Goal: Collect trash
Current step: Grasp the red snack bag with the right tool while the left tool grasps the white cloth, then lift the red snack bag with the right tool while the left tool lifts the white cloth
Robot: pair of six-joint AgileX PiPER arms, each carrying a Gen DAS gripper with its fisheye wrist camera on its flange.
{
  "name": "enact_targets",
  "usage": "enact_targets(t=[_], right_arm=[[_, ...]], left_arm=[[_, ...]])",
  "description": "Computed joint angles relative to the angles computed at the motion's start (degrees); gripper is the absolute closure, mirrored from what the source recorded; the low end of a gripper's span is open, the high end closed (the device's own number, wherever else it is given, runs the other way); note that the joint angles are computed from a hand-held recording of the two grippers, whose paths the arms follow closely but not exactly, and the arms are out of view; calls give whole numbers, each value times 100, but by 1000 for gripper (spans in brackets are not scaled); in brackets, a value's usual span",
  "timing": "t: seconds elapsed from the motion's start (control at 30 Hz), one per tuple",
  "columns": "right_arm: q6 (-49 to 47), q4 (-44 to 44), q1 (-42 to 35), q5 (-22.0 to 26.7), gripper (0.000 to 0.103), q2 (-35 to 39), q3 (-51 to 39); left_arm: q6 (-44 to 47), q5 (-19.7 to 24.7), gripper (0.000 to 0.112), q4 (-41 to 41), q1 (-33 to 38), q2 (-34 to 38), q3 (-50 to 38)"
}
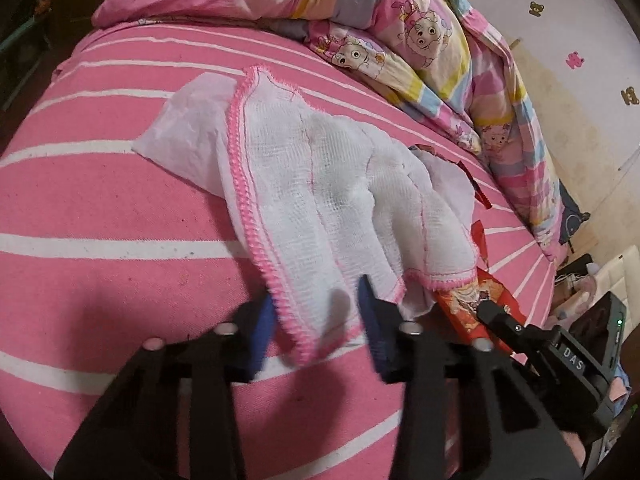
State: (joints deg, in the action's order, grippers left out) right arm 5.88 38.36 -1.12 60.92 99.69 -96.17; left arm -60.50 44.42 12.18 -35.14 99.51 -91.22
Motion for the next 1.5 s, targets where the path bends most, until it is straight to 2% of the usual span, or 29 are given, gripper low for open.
enact_targets(t=[0.13,0.2,0.37,0.7,0.87,1.03,1.27,1.5], right_arm=[[5,-133,-10,-40,74,-50,-5],[30,-291,2,-96,88,-118,2],[44,-504,16,-222,95,-259,12],[192,-1416,209,-584,98,-652,-21],[475,-2264,382,-802,98,-939,-13],[568,-3147,539,-973,98,-1224,82],[417,-3551,433,-1157,98,-1618,382],[-17,-3568,181,-1446,98,-1964,679]], left_arm=[[-206,-103,97,132,-28,-125,132],[-282,-119,105,252,-62,-166,132],[-377,-10,107,569,-191,-232,-18],[-723,38,107,1342,-537,-441,-252],[-966,146,107,1860,-758,-502,-477],[-1149,50,107,2271,-984,-565,-605],[-1799,-473,107,2573,-1041,-794,-432],[-2682,-1284,107,2934,-878,-1078,-174]])
